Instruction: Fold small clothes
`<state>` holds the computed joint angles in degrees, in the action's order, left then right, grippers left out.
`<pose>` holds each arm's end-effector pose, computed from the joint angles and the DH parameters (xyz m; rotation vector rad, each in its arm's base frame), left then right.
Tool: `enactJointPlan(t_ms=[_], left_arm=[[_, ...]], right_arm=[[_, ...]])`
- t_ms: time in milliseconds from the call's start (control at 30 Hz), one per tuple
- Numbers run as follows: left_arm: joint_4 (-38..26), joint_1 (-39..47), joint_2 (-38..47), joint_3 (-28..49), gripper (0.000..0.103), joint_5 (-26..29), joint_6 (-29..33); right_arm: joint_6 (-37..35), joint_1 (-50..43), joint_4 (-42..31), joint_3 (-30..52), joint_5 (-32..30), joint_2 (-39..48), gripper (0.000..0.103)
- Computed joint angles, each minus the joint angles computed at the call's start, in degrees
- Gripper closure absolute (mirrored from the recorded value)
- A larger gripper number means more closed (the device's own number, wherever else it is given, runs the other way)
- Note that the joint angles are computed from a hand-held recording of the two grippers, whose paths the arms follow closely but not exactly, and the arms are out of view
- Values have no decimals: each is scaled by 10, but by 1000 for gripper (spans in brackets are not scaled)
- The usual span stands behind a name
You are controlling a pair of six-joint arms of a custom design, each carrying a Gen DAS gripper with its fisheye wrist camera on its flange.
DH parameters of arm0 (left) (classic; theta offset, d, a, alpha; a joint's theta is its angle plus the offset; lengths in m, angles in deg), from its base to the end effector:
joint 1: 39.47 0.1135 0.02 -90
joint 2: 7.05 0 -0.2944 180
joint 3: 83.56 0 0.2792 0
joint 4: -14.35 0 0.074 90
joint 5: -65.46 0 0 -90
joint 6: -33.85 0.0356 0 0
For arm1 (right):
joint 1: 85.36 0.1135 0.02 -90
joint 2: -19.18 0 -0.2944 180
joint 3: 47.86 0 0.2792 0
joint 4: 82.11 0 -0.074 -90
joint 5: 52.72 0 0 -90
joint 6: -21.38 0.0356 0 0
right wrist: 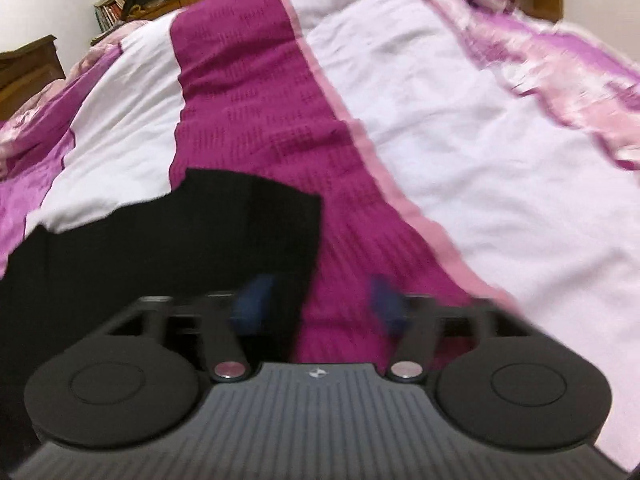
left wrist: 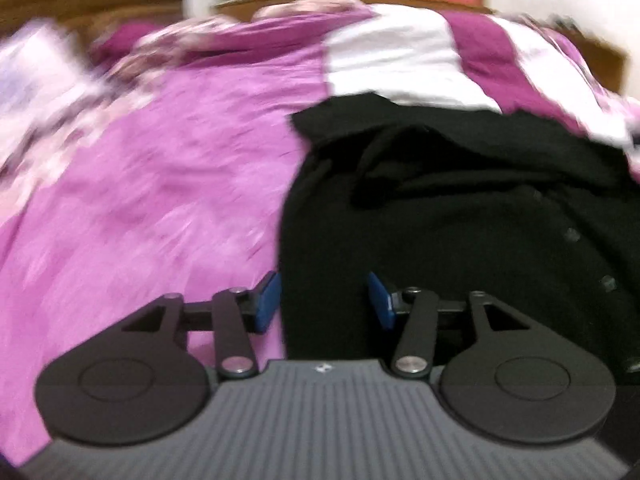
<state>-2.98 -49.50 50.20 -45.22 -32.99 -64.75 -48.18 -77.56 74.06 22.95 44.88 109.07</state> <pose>0.2106 -0.0319 0.2061 -0.0548 2.1948 -0.0201 0.3606 0.0446 0.2422 0.3211 2.2912 0.0969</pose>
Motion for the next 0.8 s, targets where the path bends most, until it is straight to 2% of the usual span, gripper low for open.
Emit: enactJointPlan(t_ms=[33, 67, 100, 133, 233, 300, 333, 400, 433, 467, 500, 533, 567, 600, 633, 667, 700, 733, 800], left_arm=[[-22, 37, -57, -19, 43, 76, -38], [-35, 91, -115, -44, 40, 176, -67], [-48, 145, -167, -66, 30, 263, -82], [-75, 192, -214, -80, 25, 324, -86], [-204, 289, -294, -84, 26, 419, -56], [-286, 357, -299, -85, 26, 509, 20], [-310, 370, -321, -94, 26, 524, 43], [-314, 323, -353, -96, 26, 482, 30], [-298, 304, -348, -99, 27, 479, 15], [-284, 294, -351, -109, 27, 480, -3], [-273, 275, -361, -117, 27, 466, -19], [-267, 257, -359, -116, 28, 448, -14], [-268, 238, -359, -112, 28, 433, -13], [-265, 231, -361, -113, 29, 431, -23], [-267, 233, -365, -115, 32, 437, -30], [-266, 231, -366, -116, 36, 436, -36], [-263, 216, -361, -114, 58, 417, -49], [-257, 208, -347, -112, 92, 410, -58], [-248, 186, -326, -109, 91, 390, -73]], right_arm=[[8, 8, 8, -43, 16, -44, 1], [16, 9, 5, -92, 8, -100, 1], [29, 3, -32, -116, -24, -142, 1], [43, -12, -75, -142, -85, -191, 1], [87, -56, -124, -260, -269, -388, 2], [110, -49, -188, -303, -333, -509, 2], [120, -43, -217, -317, -363, -550, 2], [223, 12, -233, -383, -389, -670, 2], [279, 79, -225, -411, -332, -742, 2], [305, 151, -239, -421, -264, -791, 4], [314, 198, -240, -424, -212, -812, 12], [325, 216, -227, -424, -192, -803, 25], [336, 205, -206, -425, -206, -780, 35], [337, 171, -189, -429, -253, -758, 65], [330, 156, -176, -430, -280, -728, 89], [325, 157, -159, -436, -279, -702, 91], [325, 157, -148, -445, -279, -705, 92], [331, 167, -143, -447, -273, -710, 92], [324, 198, -145, -437, -243, -701, 92]])
